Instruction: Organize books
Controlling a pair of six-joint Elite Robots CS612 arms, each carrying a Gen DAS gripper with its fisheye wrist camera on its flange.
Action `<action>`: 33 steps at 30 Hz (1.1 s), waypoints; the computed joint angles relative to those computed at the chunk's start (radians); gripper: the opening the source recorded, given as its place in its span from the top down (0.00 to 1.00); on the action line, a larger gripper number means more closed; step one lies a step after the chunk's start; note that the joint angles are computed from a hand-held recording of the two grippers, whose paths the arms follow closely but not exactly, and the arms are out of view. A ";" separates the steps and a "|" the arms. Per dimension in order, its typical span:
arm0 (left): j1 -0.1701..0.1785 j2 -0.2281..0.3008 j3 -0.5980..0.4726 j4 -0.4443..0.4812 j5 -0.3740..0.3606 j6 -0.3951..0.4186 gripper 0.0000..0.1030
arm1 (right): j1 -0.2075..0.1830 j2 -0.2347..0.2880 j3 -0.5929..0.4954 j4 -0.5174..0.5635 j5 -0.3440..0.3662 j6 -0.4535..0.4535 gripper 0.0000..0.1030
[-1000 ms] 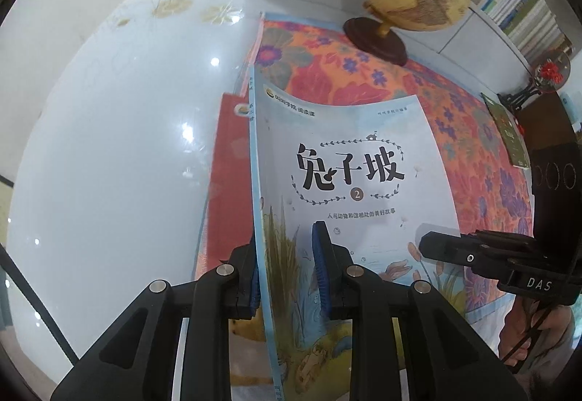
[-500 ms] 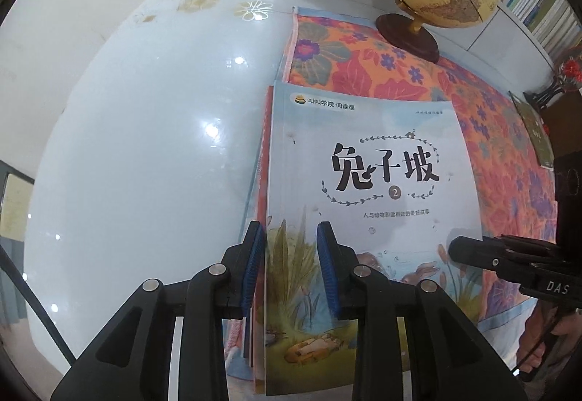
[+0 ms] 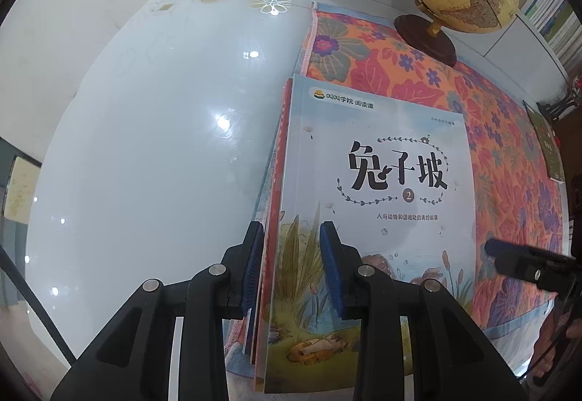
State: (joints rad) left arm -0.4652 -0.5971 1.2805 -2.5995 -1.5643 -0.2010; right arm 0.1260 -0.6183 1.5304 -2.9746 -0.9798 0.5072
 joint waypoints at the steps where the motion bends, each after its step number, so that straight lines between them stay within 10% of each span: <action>1: -0.004 -0.002 -0.001 0.010 0.028 -0.010 0.71 | -0.002 0.003 -0.001 -0.001 0.026 -0.010 0.39; 10: -0.070 -0.031 0.003 -0.030 0.137 -0.010 0.71 | -0.068 -0.048 0.131 -0.138 0.004 -0.002 0.39; 16: -0.139 0.027 -0.106 0.000 0.074 0.005 0.65 | -0.175 -0.112 0.267 -0.230 -0.094 -0.013 0.39; 24: -0.244 0.192 -0.394 0.122 -0.085 -0.008 0.55 | -0.363 -0.187 0.439 -0.412 -0.236 0.011 0.39; 28: -0.291 0.304 -0.595 0.233 -0.110 -0.012 0.54 | -0.452 -0.181 0.467 -0.461 -0.192 0.016 0.31; 33: -0.325 0.482 -0.911 0.319 -0.199 -0.063 0.36 | -0.495 -0.167 0.473 -0.529 -0.267 -0.038 0.31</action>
